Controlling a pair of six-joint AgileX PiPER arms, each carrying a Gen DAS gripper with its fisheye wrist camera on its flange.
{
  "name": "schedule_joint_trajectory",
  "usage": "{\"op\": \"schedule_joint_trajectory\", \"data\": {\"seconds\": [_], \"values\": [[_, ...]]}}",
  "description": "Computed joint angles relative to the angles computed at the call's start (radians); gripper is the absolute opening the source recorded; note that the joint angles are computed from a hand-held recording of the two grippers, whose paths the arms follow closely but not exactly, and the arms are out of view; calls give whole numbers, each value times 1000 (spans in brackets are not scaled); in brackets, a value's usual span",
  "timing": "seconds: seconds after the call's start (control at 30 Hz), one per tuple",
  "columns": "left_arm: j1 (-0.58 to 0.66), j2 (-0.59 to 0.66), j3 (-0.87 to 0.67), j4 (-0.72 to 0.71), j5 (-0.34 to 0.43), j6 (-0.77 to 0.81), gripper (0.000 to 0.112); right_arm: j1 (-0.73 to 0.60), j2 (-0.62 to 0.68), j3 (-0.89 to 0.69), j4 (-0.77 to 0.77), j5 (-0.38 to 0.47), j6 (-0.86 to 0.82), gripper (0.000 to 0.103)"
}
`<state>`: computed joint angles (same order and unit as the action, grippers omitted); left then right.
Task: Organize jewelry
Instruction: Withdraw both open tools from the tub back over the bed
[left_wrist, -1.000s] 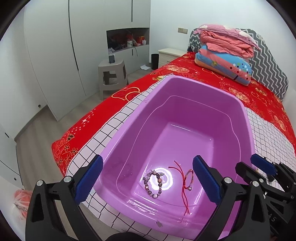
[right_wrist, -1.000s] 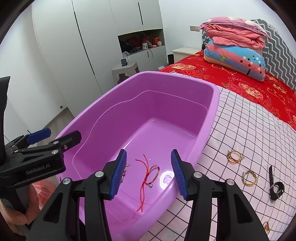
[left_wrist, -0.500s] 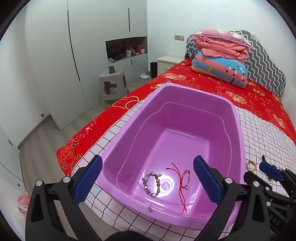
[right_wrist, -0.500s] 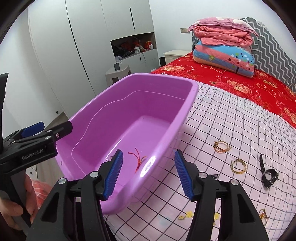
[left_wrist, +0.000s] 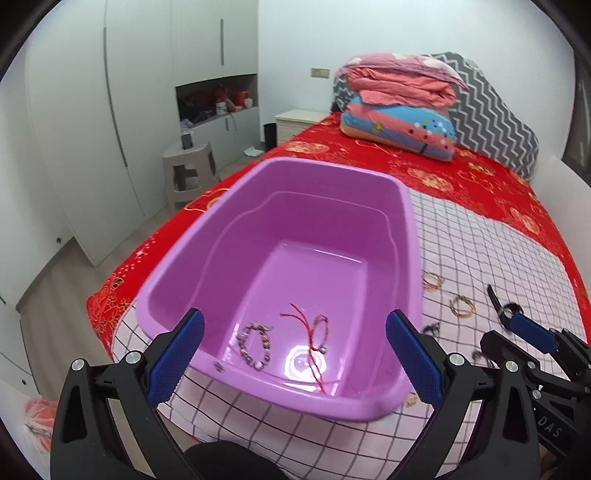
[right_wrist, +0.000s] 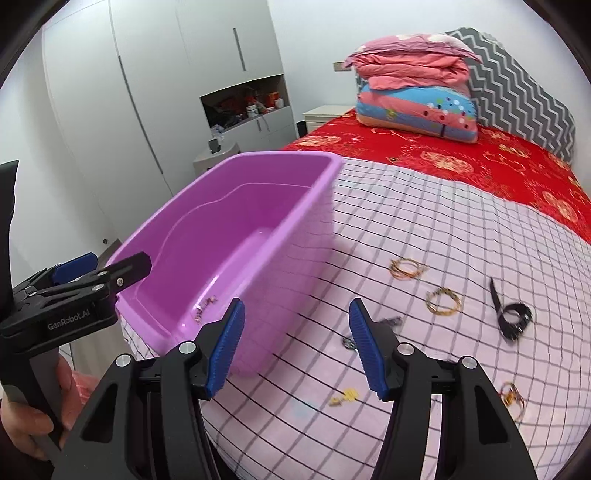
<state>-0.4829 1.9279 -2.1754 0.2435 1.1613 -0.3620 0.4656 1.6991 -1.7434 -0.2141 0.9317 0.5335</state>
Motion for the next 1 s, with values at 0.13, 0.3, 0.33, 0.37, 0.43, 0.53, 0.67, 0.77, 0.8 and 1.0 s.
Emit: {"op": "schedule_joint_trajectory", "data": {"seconds": [0.13,0.3,0.33,0.37,0.43,0.53,0.67,0.77,0.8,1.0], "values": [[-42,6,-4,-21,19,4,97,-26,-91,134,-14,-34,37,56],[-113,14,7,-7,33,-8,97,-74,-215,303,-30,-70,75,56],[-129,8,21,4,28,-16,97,-86,-243,340,-33,-76,83,56],[-148,6,29,16,26,-24,97,-96,-268,373,-35,-80,89,56],[-179,5,36,25,23,-36,97,-120,-311,427,-30,-83,91,56],[-219,-7,65,29,4,-51,97,-144,-365,506,-38,-87,107,56],[-268,-3,78,38,-11,-70,97,-186,-438,615,-44,-98,113,56],[-297,11,94,43,-23,-83,97,-225,-479,696,-34,-128,105,56],[-307,15,110,43,-32,-86,97,-240,-489,719,-25,-137,100,56],[-336,16,226,52,-107,-126,97,-307,-511,823,33,-217,56,56]]}}
